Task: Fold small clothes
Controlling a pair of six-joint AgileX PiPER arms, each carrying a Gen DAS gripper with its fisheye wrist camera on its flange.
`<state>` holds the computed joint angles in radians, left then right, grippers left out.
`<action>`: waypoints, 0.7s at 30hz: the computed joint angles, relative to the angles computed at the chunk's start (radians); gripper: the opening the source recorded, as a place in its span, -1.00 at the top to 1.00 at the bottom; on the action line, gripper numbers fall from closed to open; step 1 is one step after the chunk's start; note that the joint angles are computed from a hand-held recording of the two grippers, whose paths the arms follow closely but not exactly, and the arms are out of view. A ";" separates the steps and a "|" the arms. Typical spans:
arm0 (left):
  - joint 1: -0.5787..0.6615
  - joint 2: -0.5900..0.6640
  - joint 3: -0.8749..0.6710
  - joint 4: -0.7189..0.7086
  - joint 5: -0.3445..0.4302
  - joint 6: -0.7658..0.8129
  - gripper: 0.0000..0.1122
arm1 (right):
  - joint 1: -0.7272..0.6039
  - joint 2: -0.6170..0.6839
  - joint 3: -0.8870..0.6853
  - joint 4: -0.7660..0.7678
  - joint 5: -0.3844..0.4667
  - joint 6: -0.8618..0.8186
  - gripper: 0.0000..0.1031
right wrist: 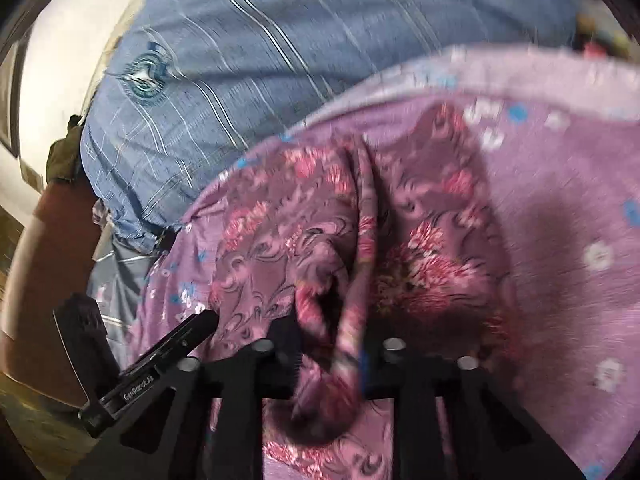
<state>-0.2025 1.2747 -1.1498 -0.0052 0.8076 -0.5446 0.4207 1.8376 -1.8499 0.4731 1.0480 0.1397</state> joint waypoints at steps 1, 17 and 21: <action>-0.011 0.010 -0.001 0.009 -0.011 -0.010 -0.44 | 0.011 -0.025 0.012 -0.028 -0.013 0.005 0.81; -0.128 0.106 -0.029 0.038 -0.003 0.008 -0.46 | -0.036 -0.124 0.198 -0.165 0.054 0.093 0.62; -0.126 0.096 -0.020 0.037 -0.002 0.004 -0.47 | -0.093 -0.161 0.164 -0.116 -0.003 0.111 -0.06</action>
